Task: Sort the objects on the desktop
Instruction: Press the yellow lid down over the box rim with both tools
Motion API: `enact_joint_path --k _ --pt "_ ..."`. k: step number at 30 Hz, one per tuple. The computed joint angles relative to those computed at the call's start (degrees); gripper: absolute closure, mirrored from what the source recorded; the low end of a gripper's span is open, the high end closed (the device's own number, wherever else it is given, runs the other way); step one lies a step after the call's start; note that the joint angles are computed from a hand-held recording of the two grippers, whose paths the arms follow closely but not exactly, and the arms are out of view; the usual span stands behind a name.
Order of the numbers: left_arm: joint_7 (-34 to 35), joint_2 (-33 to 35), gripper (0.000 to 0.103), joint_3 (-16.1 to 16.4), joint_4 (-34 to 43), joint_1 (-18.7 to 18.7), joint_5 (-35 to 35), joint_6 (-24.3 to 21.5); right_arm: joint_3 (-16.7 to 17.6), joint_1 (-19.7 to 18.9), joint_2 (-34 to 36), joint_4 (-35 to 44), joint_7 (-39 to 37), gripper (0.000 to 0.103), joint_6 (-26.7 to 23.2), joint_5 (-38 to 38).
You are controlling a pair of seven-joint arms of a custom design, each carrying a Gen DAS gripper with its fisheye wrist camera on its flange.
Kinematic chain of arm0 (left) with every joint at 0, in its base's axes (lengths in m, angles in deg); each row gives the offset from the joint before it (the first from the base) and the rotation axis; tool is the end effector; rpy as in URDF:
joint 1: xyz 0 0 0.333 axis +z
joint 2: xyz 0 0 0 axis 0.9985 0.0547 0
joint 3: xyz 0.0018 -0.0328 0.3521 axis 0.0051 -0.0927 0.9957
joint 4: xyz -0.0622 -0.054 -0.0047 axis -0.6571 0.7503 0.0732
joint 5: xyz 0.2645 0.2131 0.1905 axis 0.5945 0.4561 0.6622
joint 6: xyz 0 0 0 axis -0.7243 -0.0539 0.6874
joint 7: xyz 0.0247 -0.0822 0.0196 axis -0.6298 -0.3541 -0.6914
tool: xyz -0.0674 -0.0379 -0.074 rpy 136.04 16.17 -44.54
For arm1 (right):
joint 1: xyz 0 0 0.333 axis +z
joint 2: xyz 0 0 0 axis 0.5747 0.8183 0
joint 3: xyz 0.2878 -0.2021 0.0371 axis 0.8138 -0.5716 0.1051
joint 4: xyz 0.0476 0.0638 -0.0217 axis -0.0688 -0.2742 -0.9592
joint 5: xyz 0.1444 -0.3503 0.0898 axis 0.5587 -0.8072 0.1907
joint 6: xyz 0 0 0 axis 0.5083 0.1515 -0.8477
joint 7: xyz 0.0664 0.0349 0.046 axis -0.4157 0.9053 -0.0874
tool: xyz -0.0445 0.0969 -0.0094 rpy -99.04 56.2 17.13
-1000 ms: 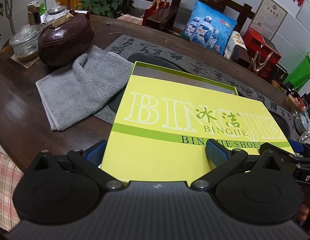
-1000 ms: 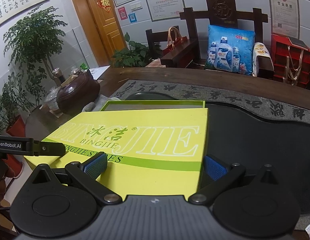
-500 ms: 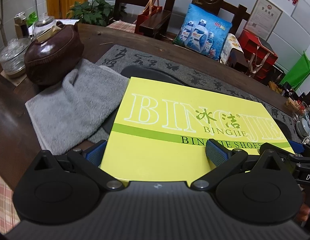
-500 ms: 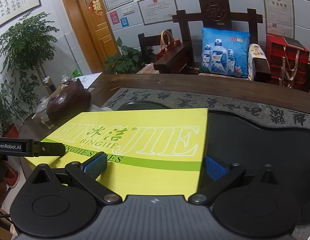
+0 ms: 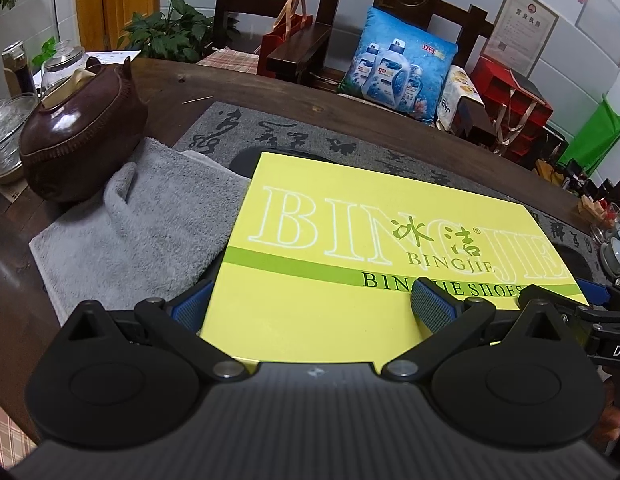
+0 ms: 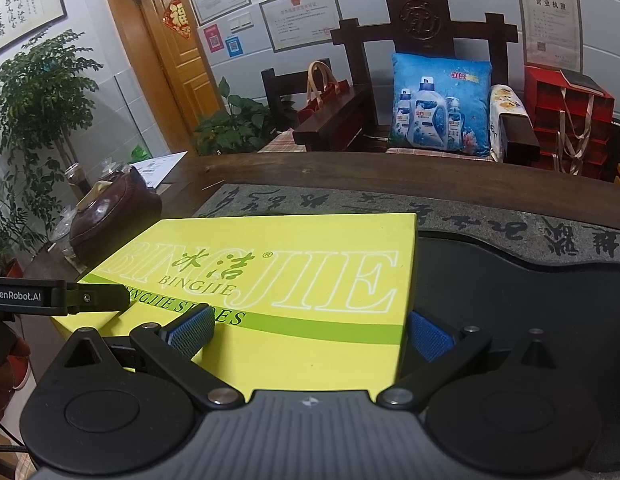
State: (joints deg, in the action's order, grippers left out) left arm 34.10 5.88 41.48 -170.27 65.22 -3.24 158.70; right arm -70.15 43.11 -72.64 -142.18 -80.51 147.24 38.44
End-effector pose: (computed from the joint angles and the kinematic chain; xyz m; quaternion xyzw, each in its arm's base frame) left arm 0.5048 -0.3405 0.4111 -0.7608 0.5531 -0.2641 0.2134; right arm 0.5818 0.0842 0.3799 -0.7600 0.5074 -0.0991 0.3939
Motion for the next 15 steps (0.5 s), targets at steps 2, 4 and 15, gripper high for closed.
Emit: enact_joint_path --k 2,4,15 --pt "0.1 0.6 0.0 0.1 0.3 0.1 0.2 0.2 0.1 0.0 0.7 0.5 -0.9 0.0 0.3 0.7" --pt "0.1 1.0 0.0 0.4 0.5 0.0 0.6 0.4 0.1 0.0 1.3 1.1 -0.5 0.0 0.4 -0.1" --pt "1.2 2.4 0.0 0.7 -0.2 -0.1 -1.7 0.8 1.1 -0.7 3.9 2.1 0.3 0.0 0.3 -4.0"
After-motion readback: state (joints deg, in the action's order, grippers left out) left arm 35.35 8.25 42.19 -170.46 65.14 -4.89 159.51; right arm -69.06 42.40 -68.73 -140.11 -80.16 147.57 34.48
